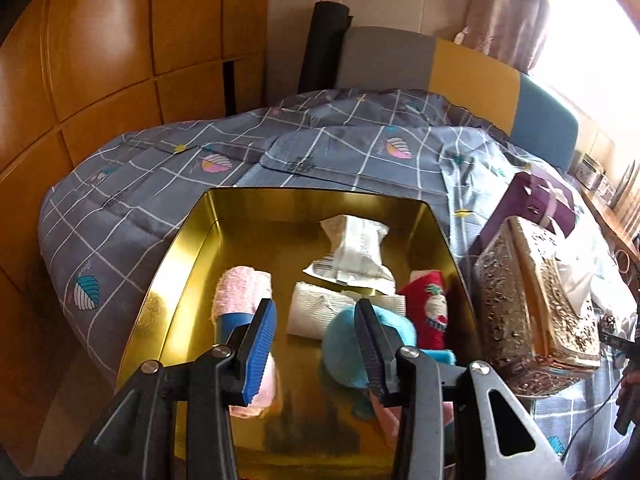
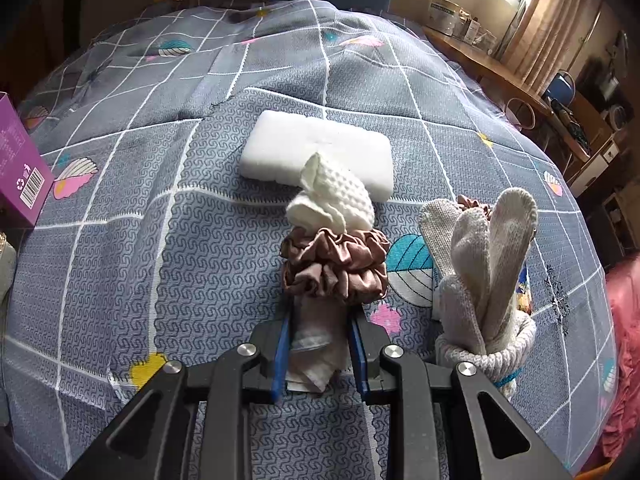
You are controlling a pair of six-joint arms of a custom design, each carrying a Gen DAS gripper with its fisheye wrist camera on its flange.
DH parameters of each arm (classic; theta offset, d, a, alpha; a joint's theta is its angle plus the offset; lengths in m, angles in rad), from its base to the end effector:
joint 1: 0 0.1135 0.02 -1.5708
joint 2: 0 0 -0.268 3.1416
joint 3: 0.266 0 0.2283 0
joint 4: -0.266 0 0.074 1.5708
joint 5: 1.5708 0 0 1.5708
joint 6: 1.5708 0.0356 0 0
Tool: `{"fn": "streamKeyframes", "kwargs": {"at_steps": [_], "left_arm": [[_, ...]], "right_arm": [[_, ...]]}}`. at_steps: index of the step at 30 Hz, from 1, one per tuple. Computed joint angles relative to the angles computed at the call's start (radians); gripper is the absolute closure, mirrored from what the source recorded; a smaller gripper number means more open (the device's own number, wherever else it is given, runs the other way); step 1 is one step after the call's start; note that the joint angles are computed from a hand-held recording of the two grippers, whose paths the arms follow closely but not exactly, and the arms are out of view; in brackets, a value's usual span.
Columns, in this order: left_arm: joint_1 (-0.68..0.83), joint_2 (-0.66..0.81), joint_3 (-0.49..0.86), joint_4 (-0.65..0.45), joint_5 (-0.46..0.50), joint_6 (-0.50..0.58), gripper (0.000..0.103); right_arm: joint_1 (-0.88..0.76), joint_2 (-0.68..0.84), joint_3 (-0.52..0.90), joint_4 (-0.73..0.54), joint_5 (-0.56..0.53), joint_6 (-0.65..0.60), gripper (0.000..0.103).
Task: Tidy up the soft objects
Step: 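Carry the pink towel roll into the gold tray and open the left gripper, then carry the brown scrunchie and white cloth into the tray and open the right gripper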
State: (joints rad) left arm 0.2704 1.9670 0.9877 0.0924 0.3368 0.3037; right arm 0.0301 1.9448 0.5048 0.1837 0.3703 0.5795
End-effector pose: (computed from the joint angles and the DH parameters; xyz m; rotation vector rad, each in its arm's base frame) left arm 0.3540 0.0859 0.1280 0.1846 2.3895 -0.1490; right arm 0.2396 -0.0057 0.0505 0.8131 2.5881 -0.3555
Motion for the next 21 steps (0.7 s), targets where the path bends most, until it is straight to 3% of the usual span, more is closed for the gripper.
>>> {"fn": "streamKeyframes", "kwargs": {"at_steps": [11, 16, 21], "left_arm": [[-0.014, -0.038, -0.047, 0.007, 0.026, 0.034, 0.062], [-0.012, -0.045, -0.060, 0.012, 0.039, 0.055, 0.062], [-0.007, -0.046, -0.064, 0.006, 0.055, 0.068, 0.062]], "right_arm": [[-0.039, -0.053, -0.016, 0.020, -0.068, 0.006, 0.080], [-0.035, -0.105, 0.057, -0.078, -0.112, 0.000, 0.080], [-0.007, -0.149, 0.242, -0.259, -0.138, -0.023, 0.080]]}}
